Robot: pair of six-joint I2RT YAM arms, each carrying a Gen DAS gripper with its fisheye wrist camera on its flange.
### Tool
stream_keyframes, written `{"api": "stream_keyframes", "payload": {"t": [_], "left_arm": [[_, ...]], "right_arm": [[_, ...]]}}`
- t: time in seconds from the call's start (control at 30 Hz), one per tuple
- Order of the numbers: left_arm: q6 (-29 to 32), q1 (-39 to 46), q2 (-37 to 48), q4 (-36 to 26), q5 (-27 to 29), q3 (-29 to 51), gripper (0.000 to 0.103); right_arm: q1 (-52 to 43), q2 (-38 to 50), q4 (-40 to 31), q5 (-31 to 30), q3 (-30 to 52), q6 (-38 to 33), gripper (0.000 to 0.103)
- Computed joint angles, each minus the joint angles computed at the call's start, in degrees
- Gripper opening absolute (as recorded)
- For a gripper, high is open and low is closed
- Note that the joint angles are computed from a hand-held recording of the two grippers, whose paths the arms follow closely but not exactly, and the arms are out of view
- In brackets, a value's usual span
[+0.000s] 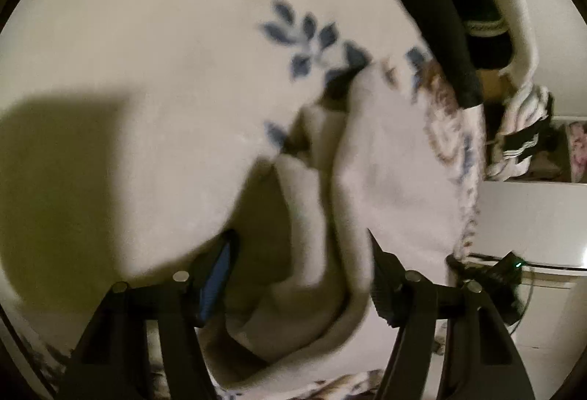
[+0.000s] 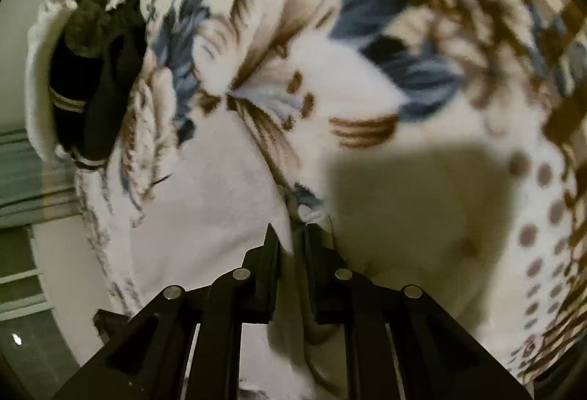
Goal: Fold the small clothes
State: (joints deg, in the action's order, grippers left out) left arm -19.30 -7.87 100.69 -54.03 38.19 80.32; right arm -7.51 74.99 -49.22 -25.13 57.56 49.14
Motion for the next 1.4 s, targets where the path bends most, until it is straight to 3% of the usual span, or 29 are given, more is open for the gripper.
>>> {"api": "stream_keyframes", "payload": {"t": [0.03,0.1,0.13,0.17,0.2,0.27,0.3,0.33,0.37,0.4,0.47,0.5,0.53,0.6,0.67,0.7,0.77,0.87,0.93,1.0,1.1,1.13,1.17,1.2,1.3,1.33,1.4], "left_arm": [[0.4,0.3,-0.7,0.4,1.4,0.0,0.062],[0.8,0.3,-1.3,1.2,5.0,0.4,0.062],[1.2,-0.7,-1.0,1.5,4.6,1.3,0.062],[1.5,-1.7,-0.6,1.8,3.7,1.9,0.061],[1.2,-2.8,-0.2,3.2,4.0,2.0,0.059],[-0.8,-4.5,-0.5,8.3,5.8,0.3,0.03],[-1.0,-5.0,0.1,9.4,8.3,0.3,0.023],[-1.7,-5.2,0.4,10.7,11.2,0.2,0.023],[-3.2,-5.2,-0.2,13.7,15.1,-1.1,0.023],[-5.8,-4.7,-0.9,18.8,20.8,-3.5,0.023],[-8.5,-3.8,-0.1,21.8,25.2,-4.9,0.023],[-9.5,-2.9,0.9,21.9,25.6,-5.7,0.023],[-8.8,-2.2,1.4,20.5,23.3,-5.7,0.023],[-5.6,0.3,3.6,14.0,16.4,-3.8,0.023],[-5.3,3.2,3.4,11.8,13.1,-3.2,0.023],[-5.4,4.0,2.9,11.3,12.8,-3.0,0.023],[-5.2,5.6,1.8,9.6,12.5,-2.4,0.024],[-3.2,6.1,1.8,4.9,11.7,-0.7,0.049],[-2.1,5.7,1.2,4.2,12.0,-1.4,0.058],[-1.7,3.9,1.7,3.5,11.2,-0.8,0.06],[-2.4,1.1,0.6,4.5,10.2,-2.5,0.061],[-1.4,1.0,0.0,4.5,9.9,-3.5,0.061],[-0.8,0.4,-0.4,4.4,8.6,-3.3,0.061],[0.4,-0.3,-0.5,3.7,7.1,-2.7,0.061],[4.0,-0.8,-1.9,1.8,2.7,-2.5,0.044],[4.9,-0.5,-1.9,0.8,1.0,-2.3,0.044],[5.5,0.9,-2.1,-0.3,-0.3,-2.9,0.044]], "right_arm": [[0.0,-1.8,-0.5,-0.7,0.1,-1.2,0.019],[0.2,-4.5,-2.3,-1.9,0.0,-2.1,0.04],[0.7,-5.4,-2.9,-2.3,-0.2,-2.1,0.056],[1.8,-6.2,-3.0,-1.9,-0.7,-1.9,0.06],[3.1,-5.9,-3.6,-0.9,-0.5,-2.5,0.06],[6.1,-3.8,-3.5,0.3,-1.3,-3.9,0.058],[6.9,-3.9,-3.5,0.2,-2.3,-4.1,0.054],[7.7,-3.7,-2.2,0.0,-3.2,-3.7,0.032],[7.9,-3.6,-0.9,-1.4,-4.1,-3.5,0.022],[7.9,-3.7,1.3,-3.4,-5.2,-2.3,0.021],[3.7,-8.3,10.2,-15.2,-11.5,2.6,0.019],[2.4,-9.9,11.9,-17.1,-13.1,3.8,0.019],[0.8,-11.4,12.0,-17.7,-14.3,4.4,0.019],[-1.4,-11.3,5.6,-13.4,-13.5,0.9,0.019],[-3.8,-11.3,2.6,-11.6,-14.3,-1.4,0.021],[-4.7,-12.0,2.3,-12.0,-14.9,-1.5,0.025],[-4.8,-13.8,-2.2,-9.9,-13.0,-3.3,0.045],[-2.9,-16.8,-7.1,-5.9,-9.1,-3.7,0.064],[0.3,-17.9,-9.8,-2.5,-6.6,-3.0,0.068],[2.9,-17.9,-10.5,-1.2,-6.8,-3.3,0.072],[8.8,-12.9,-8.6,1.3,-8.1,-2.6,0.071],[10.2,-12.1,-6.1,0.9,-9.1,-2.4,0.056],[11.0,-12.2,-3.7,-0.2,-10.1,-1.6,0.03],[10.9,-12.3,-1.7,-2.8,-10.8,-0.8,0.026],[6.3,-19.4,7.7,-14.4,-16.4,5.8,0.023],[4.0,-21.9,9.5,-17.0,-18.5,8.1,0.023],[-0.2,-24.3,6.1,-16.6,-19.9,7.6,0.023]]}}
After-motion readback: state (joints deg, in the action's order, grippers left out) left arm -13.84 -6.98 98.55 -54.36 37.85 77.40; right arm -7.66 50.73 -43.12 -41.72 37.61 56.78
